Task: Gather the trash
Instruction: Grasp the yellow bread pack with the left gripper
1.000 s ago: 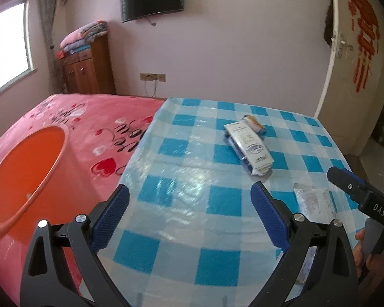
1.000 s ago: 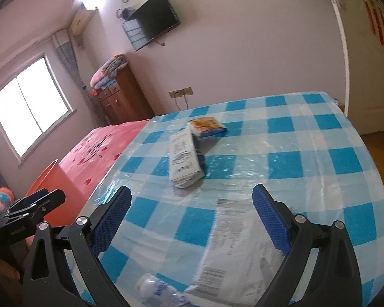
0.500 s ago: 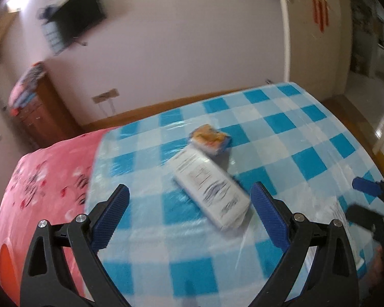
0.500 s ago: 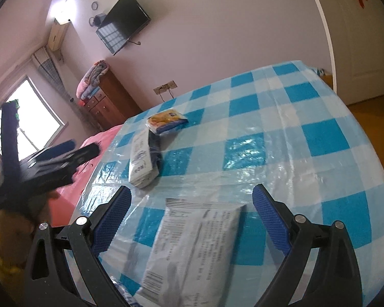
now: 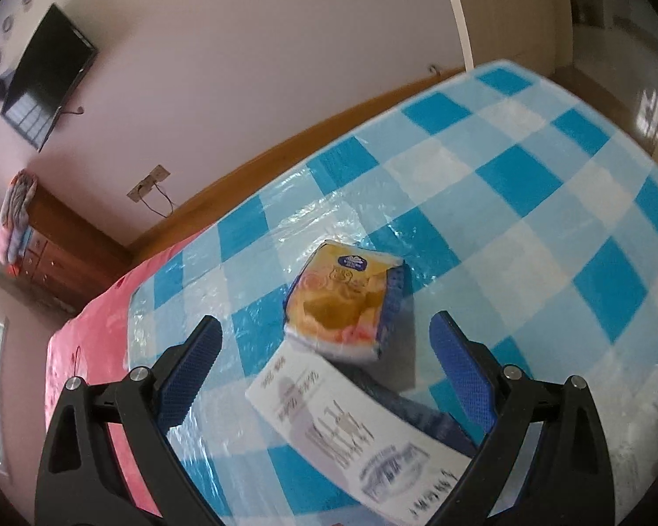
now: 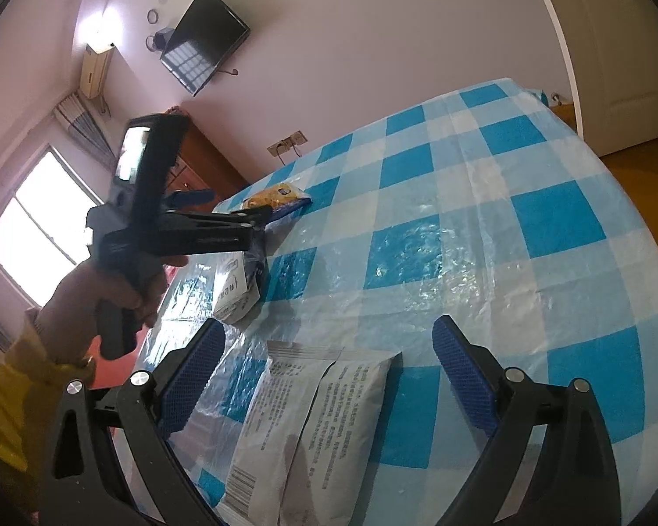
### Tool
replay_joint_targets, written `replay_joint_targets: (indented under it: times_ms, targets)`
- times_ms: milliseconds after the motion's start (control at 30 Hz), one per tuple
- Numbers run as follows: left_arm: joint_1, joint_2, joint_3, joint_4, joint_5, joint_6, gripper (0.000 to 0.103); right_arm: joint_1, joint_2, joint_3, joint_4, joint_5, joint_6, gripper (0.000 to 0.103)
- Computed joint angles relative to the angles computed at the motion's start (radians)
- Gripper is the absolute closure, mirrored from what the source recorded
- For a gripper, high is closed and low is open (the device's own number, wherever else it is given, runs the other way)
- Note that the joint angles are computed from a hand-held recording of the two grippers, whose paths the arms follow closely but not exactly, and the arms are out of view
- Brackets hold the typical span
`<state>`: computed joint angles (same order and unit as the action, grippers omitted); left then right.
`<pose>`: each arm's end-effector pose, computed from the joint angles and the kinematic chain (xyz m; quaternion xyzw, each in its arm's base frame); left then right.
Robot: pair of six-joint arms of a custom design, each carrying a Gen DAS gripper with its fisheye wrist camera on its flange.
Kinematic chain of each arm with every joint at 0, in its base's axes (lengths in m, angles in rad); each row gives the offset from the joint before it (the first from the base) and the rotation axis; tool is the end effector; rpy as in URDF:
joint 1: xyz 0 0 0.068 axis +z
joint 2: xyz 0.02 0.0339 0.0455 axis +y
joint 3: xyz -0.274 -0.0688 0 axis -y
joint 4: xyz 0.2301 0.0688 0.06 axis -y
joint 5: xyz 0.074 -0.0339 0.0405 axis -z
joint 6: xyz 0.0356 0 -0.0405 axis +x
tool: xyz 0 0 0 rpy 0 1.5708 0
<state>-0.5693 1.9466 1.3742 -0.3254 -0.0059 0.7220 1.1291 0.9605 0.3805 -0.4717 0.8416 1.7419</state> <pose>0.3495 -0.2234 0.2085 0.5672 0.7545 0.0280 0.3290 0.0825 0.1123 0.1773 0.3660 0.8095 0.1789 0.4228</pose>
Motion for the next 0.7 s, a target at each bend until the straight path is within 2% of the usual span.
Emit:
replay_joint_targets:
  times_ms: [133, 367, 400, 433, 500, 700]
  targets:
    - [-0.020, 0.057, 0.064, -0.018, -0.029, 0.014, 0.007, -0.009, -0.019, -0.019, 0.018, -0.009, -0.015, 0.009]
    - [-0.030, 0.129, 0.147, -0.064, -0.041, -0.023, 0.007, -0.013, -0.047, -0.040, 0.024, -0.011, -0.015, 0.009]
    - [-0.030, 0.135, 0.152, -0.071, -0.035, -0.031, 0.010, -0.013, -0.049, -0.041, 0.022, -0.011, -0.014, 0.009]
    - [-0.031, 0.138, 0.156, -0.077, -0.030, -0.038, 0.021, -0.015, -0.051, -0.042, 0.023, -0.012, -0.017, 0.009]
    - [-0.031, 0.151, 0.174, -0.108, -0.023, -0.057, 0.032, -0.019, -0.054, -0.044, 0.024, -0.016, -0.022, 0.009]
    - [-0.021, 0.146, 0.165, -0.123, 0.006, -0.117, 0.046, -0.018, -0.053, -0.039, 0.017, -0.017, -0.031, 0.009]
